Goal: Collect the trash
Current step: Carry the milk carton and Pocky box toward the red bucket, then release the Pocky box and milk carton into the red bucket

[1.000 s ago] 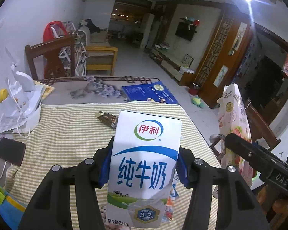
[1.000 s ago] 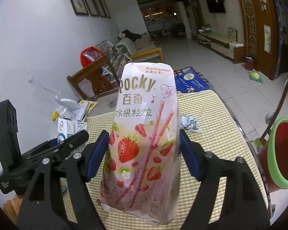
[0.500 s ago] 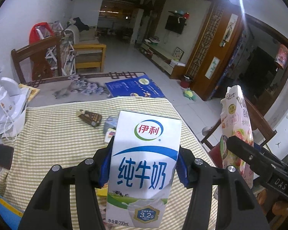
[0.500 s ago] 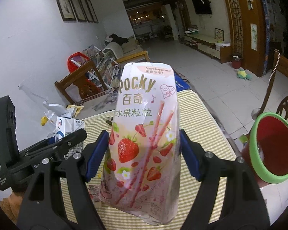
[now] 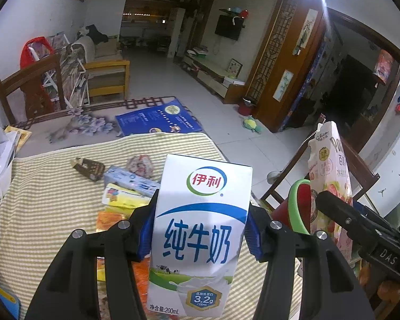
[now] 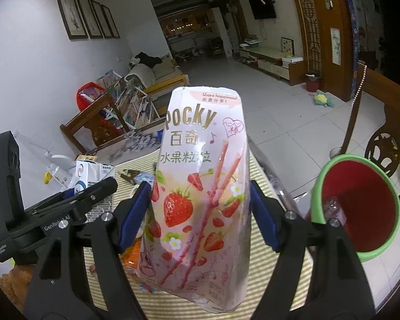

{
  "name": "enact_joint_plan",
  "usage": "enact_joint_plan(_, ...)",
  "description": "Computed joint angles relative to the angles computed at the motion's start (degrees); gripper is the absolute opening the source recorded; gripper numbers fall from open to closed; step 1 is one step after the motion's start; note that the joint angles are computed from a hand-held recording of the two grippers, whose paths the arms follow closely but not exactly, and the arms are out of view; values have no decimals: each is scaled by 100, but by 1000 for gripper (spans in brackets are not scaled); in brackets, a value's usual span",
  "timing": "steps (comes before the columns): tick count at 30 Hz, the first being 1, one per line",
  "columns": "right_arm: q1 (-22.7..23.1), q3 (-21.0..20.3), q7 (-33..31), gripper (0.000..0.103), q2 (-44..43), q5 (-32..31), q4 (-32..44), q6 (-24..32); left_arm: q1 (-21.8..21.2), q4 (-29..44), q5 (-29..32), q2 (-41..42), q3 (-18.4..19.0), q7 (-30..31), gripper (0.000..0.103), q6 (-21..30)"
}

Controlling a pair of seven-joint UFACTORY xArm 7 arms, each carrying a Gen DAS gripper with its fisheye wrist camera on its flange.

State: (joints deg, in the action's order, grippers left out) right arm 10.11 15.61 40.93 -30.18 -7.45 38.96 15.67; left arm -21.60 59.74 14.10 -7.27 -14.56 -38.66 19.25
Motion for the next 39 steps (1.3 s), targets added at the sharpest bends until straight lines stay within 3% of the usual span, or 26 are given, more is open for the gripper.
enact_joint_plan(7, 181, -570, -552, 72, -212, 276, -317, -102, -190, 634, 738, 527, -169, -719, 52, 296)
enact_joint_plan(19, 395, -1429, -1894, 72, -260, 1048, -560, -122, -1038, 1728, 1407, 1416, 201, -1357, 52, 869)
enact_joint_plan(26, 410, -1587, -2546, 72, -146, 1394, -522, -179, -1257, 2020, 1510, 1662, 334, -1687, 52, 1101)
enact_joint_plan(32, 68, -1551, -2668, 72, -167, 1469, -581, -124, -1450, 2439, 1461, 1986, 379, -1574, 52, 1315)
enact_joint_plan(39, -718, -1478, -2531, 72, -383, 1135, -850, 114, -1720, 3172, 1146, 2578, 407, -1125, 53, 1537)
